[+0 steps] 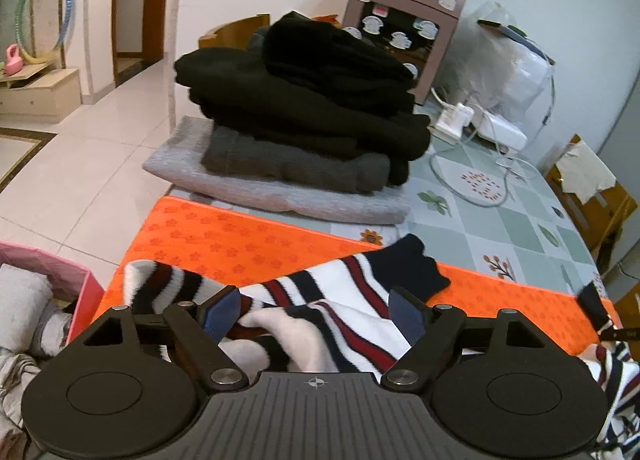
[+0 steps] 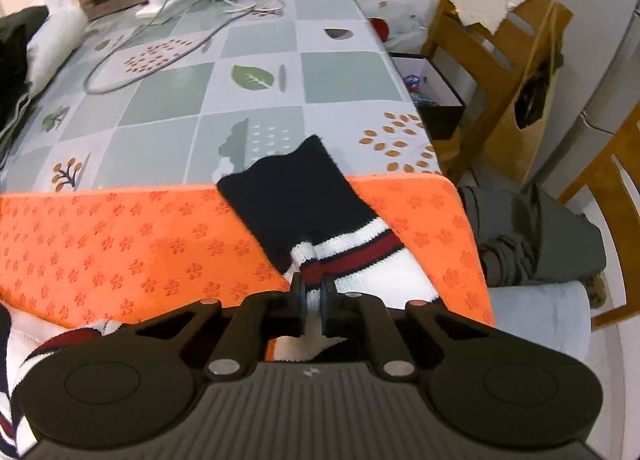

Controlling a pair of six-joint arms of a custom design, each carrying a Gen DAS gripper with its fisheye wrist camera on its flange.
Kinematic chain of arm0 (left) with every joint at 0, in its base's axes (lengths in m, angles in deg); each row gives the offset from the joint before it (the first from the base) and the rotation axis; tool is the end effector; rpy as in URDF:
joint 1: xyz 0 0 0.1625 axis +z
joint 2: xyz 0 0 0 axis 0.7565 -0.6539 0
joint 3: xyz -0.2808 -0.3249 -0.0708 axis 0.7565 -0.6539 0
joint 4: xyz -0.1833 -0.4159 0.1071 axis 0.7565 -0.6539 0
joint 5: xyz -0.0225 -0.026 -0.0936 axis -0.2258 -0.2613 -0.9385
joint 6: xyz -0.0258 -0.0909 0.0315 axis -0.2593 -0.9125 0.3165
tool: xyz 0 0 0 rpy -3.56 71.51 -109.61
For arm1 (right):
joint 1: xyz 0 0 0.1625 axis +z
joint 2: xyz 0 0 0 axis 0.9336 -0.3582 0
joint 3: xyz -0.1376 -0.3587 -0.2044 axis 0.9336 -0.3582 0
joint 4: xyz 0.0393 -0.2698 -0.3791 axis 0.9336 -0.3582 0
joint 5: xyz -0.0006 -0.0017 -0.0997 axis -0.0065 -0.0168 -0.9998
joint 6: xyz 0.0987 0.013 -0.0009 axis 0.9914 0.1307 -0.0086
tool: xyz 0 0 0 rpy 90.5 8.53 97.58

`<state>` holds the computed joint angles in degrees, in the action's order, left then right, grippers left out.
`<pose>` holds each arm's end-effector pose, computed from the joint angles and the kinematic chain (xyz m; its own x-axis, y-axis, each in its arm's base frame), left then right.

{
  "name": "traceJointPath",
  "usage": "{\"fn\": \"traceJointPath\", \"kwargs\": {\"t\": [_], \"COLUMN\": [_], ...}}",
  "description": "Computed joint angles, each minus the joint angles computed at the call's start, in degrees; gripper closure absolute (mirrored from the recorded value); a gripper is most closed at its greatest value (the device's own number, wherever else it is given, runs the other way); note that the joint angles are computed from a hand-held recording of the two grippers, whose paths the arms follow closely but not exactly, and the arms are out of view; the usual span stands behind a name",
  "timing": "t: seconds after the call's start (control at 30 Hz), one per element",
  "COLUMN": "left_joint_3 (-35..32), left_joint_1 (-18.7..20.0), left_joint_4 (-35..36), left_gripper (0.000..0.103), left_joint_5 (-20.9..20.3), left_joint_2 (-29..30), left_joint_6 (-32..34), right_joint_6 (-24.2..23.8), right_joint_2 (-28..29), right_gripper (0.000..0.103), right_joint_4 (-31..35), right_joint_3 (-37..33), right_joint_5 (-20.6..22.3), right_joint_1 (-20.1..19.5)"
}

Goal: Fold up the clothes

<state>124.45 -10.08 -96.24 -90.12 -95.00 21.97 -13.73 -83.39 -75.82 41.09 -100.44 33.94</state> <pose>-0.2944 -0.5283 0.4307 -0.7823 -0.3828 -0.4913 0.1887 0.6061 -0.7727 0.2490 -0.7668 0.3812 -0.6986 -0.1943 0.6886 -0.4832 0.8379 -0.2538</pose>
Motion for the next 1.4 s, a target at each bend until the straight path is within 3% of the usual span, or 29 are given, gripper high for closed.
{"fn": "traceJointPath", "kwargs": {"t": [0.27,0.47,0.57,0.6,0.67,0.7,0.83,1.03,1.13,1.3,1.37,1.4], "left_joint_3": [1.47,2.95,2.88,2.78,2.33,2.09,0.43,-2.53,-4.25,-6.59,-6.99,-6.67], "left_joint_1": [-0.83,-0.16,0.37,0.56,1.00,1.23,2.48,4.96,6.43,8.38,9.03,9.25], "left_joint_4": [-7.00,-15.89,-18.60,-19.26,-20.05,-20.39,-21.01,-23.53,-23.28,-19.72,-17.91,-18.29], "left_gripper": [0.018,0.017,0.017,0.017,0.017,0.017,0.017,0.020,0.029,0.048,0.062,0.063], "left_joint_5": [-1.45,-5.67,-7.82,-8.48,-9.51,-10.02,-10.90,-11.14,-11.54,-12.18,-12.55,-12.52], "left_joint_2": [-0.35,0.54,1.66,2.08,2.96,3.40,5.58,9.80,11.95,14.32,14.74,14.73], "left_joint_6": [4.69,8.74,11.23,12.08,14.11,15.11,19.87,28.83,31.68,30.74,29.87,30.16], "right_joint_6": [0.64,2.03,4.42,4.81,5.05,6.01,9.55,11.82,12.58,13.13,13.28,13.30], "right_joint_2": [-7.87,-16.11,-19.85,-21.05,-23.13,-24.00,-26.40,-25.67,-24.98,-23.97,-23.73,-23.68], "right_gripper": [0.096,0.095,0.087,0.068,0.048,0.046,0.045,0.044,0.044,0.044,0.044,0.044], "right_joint_4": [-13.53,-16.13,-14.76,-15.14,-16.50,-16.03,-14.21,-12.82,-11.23,-9.85,-9.49,-9.33], "right_joint_3": [6.05,10.70,13.49,14.76,17.16,17.90,19.96,20.07,19.62,19.10,19.03,19.05], "right_joint_5": [-4.72,-16.06,-21.84,-23.09,-23.07,-22.10,-17.36,-12.83,-11.51,-10.20,-9.75,-9.57], "right_joint_1": [1.34,3.07,4.06,4.42,5.01,5.19,5.81,6.76,7.10,7.35,7.40,7.43]}}
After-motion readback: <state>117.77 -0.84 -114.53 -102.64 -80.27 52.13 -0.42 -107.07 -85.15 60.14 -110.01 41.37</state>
